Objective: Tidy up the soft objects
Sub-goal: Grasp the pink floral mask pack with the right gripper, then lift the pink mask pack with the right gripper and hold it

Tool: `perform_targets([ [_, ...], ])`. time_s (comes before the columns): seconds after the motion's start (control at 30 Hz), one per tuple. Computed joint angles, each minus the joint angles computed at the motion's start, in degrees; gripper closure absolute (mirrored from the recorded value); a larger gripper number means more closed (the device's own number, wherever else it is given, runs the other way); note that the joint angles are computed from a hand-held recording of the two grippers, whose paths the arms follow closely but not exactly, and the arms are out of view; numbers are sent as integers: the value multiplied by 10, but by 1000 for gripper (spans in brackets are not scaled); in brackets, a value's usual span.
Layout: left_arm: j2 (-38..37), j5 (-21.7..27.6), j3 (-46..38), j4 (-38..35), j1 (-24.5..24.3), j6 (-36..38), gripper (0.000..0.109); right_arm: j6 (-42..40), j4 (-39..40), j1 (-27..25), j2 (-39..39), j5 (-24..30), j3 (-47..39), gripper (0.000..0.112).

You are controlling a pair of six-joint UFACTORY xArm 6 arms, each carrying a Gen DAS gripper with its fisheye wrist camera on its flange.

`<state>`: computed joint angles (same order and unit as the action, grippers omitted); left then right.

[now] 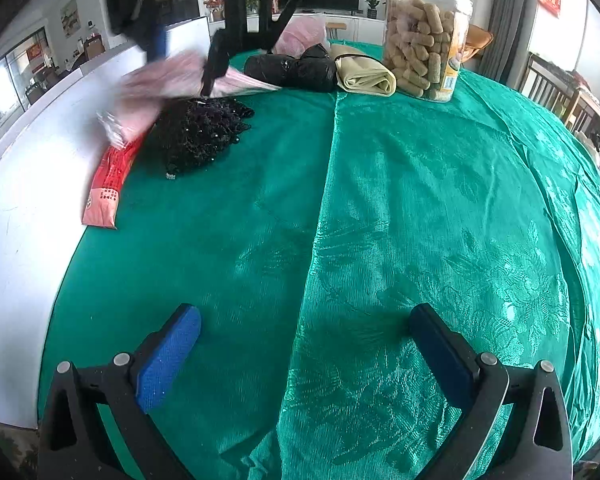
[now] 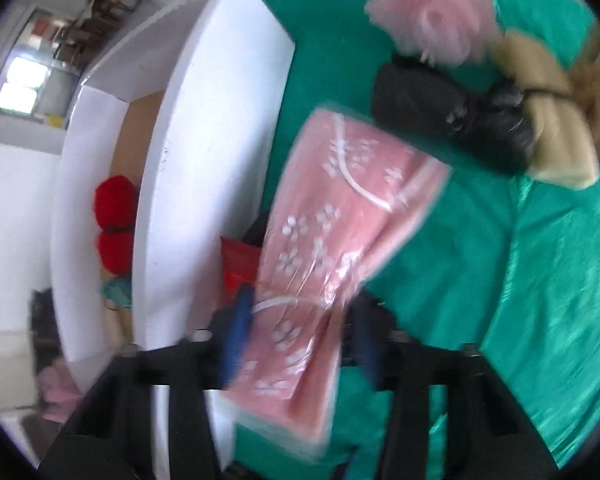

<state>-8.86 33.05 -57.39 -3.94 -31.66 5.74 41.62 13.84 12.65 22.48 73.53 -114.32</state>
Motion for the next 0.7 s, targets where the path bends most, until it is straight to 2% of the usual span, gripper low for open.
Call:
perform_targets([
  [0.17,0,0,0,1,0,-2,6,-63,35,-23,-111,-28,110,85],
  [0.27,0,0,-1,1,0,-2,6,-107,54,-53,-179,-13,164,85],
  [0.37,0,0,0,1,0,-2,6,-144,53,-93,-238,26,197,85],
  [0.47,0,0,0,0,0,-1,6,-208,12,-116,-291,77,236,83],
  [0.5,0,0,0,0,0,-1,6,-237,-24,-114,-321,90,269,82],
  [0.57,1,-1,-1,0,0,-1,6,-265,-64,-109,-366,93,334,82],
  [0.63,0,-1,0,0,1,-1,6,-264,-117,-95,-433,63,436,79],
  [0.7,0,-1,1,0,1,-1,6,-248,-164,-90,-492,10,530,66],
])
